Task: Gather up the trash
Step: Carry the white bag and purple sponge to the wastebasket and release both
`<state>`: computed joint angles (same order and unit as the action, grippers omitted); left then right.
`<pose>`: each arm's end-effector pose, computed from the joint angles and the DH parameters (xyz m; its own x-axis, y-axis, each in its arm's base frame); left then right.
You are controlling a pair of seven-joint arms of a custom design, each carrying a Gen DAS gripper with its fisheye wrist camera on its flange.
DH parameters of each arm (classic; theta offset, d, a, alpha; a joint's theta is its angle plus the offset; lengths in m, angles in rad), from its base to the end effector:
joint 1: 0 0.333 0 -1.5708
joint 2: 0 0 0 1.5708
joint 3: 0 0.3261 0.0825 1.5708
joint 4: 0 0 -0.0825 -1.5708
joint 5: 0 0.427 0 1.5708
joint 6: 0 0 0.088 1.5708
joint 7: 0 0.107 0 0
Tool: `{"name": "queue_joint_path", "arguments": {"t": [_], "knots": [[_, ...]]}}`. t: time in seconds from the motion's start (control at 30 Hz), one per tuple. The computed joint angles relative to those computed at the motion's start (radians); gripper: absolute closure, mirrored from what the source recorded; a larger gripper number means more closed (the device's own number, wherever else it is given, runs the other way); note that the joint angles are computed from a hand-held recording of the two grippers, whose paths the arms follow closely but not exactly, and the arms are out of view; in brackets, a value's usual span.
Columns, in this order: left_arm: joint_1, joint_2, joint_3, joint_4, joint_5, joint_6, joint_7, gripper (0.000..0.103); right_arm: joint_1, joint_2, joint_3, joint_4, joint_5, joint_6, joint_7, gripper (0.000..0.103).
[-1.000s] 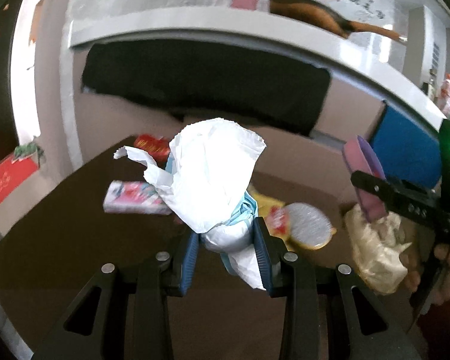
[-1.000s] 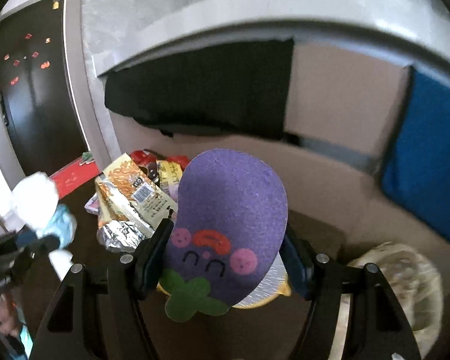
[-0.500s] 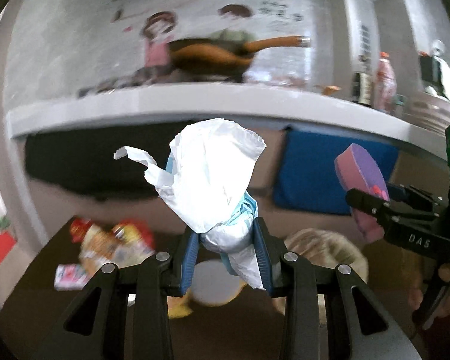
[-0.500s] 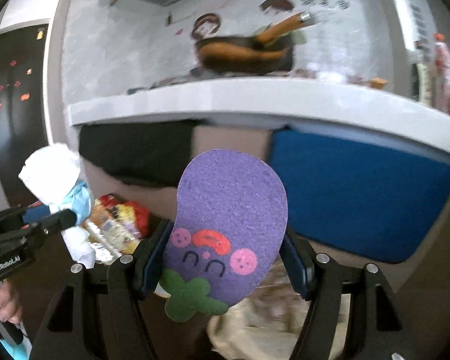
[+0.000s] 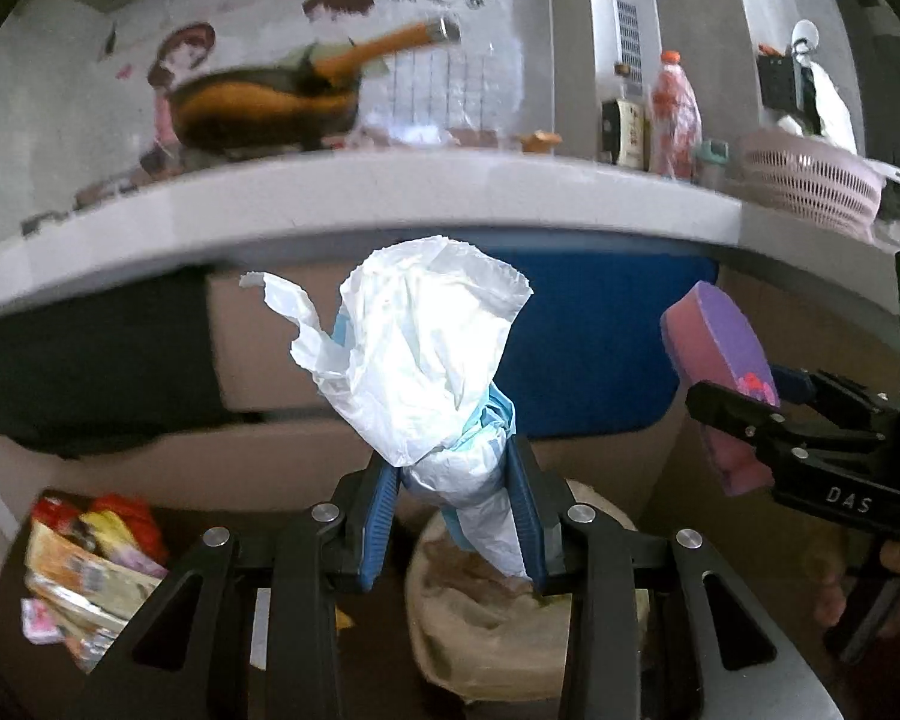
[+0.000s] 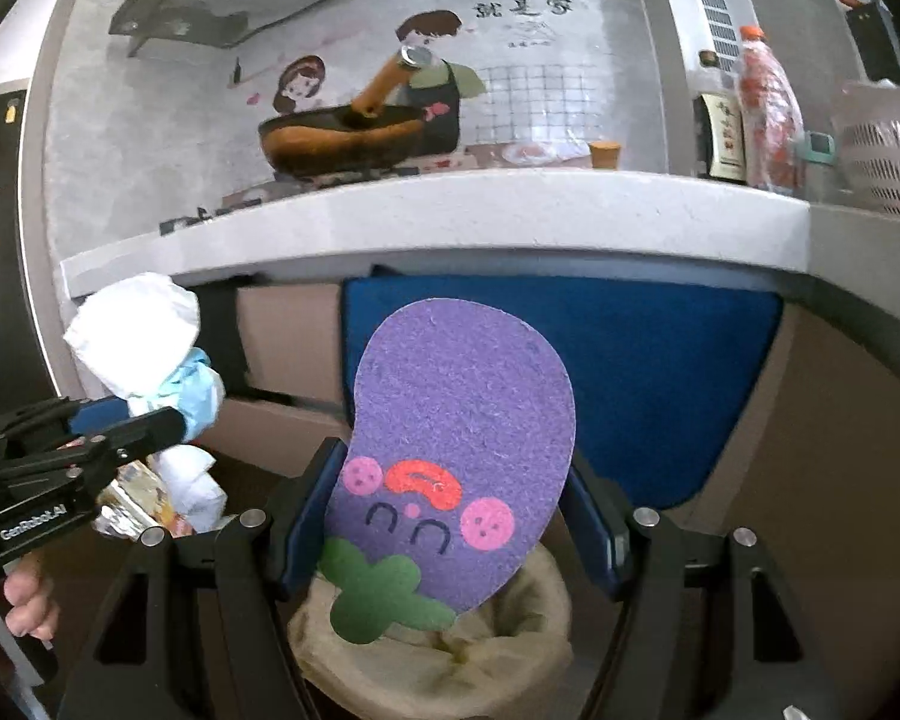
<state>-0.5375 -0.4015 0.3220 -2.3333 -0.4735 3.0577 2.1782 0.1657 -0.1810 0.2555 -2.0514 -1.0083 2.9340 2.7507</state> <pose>0.5156 -0.0543 0.6010 -0.3268 -0.9449 0.0186 -0.4124 0.1248 -0.9024 0.5067 0.2978 0.6117 0.1836 -0.9817 -0.0513 -0.3932 -0.0255 -0.9191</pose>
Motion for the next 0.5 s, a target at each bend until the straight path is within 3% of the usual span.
{"name": "queue_joint_path", "arguments": {"t": [0.23,0.5], "knots": [[-0.069,0.118,0.051,0.042,-0.166,-0.065,0.121,0.067,0.002,0.043,-0.024,-0.026,-0.036,-0.013,0.034,0.037],[-0.013,0.224,0.012,0.092,-0.306,-0.131,0.212,0.066,0.068,0.137,-0.097,-0.003,0.024,0.003,-0.020,0.037]]}}
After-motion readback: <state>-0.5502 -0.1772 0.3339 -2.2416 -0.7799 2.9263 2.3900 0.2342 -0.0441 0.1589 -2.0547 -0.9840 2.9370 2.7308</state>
